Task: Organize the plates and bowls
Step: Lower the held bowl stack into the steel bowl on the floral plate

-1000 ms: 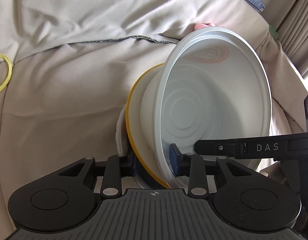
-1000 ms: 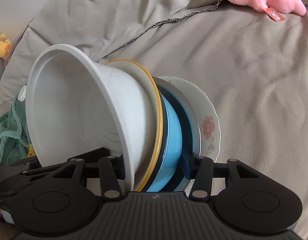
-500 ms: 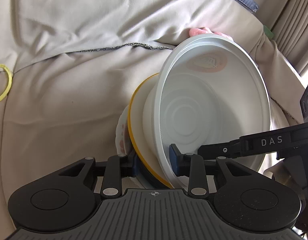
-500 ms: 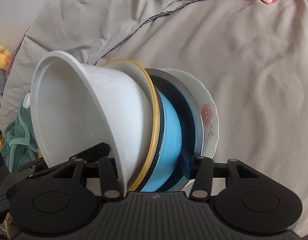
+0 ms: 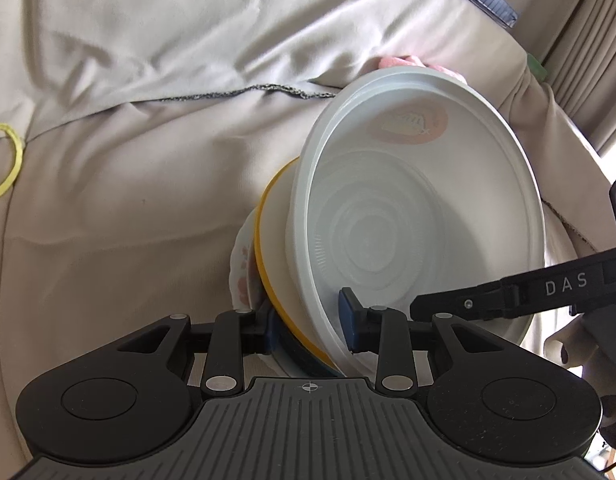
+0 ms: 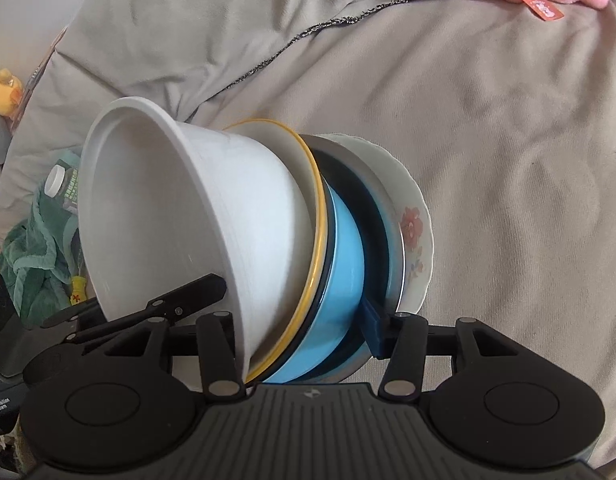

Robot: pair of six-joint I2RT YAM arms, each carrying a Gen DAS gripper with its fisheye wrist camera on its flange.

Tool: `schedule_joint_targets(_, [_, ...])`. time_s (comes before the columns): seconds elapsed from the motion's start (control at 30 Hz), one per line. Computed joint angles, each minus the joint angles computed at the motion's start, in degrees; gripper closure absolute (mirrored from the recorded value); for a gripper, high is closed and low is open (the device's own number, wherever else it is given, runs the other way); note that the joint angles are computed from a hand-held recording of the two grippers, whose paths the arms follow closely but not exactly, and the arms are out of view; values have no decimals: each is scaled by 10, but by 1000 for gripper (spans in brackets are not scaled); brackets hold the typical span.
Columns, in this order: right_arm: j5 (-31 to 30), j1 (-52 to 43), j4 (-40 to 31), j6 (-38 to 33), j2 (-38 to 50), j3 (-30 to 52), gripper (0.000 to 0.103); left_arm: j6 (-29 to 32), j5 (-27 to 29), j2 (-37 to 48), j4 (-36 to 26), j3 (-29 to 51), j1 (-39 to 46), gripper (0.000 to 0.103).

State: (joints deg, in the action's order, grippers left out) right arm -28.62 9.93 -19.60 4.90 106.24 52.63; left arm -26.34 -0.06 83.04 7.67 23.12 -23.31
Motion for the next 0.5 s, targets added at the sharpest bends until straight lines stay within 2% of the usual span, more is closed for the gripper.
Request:
schedule_joint_targets(0.27, [18, 10, -14, -10, -7, 9, 53, 1, -5, 7, 1, 3, -2, 69])
schedule_joint_targets(0.37, [-16, -6, -19, -1, 3, 16, 45, -3, -10, 9, 2, 2, -4, 69])
schedule_joint_targets(0.5, [8, 2, -12, 2, -18, 1, 48, 0, -23, 13, 3, 5, -14, 69])
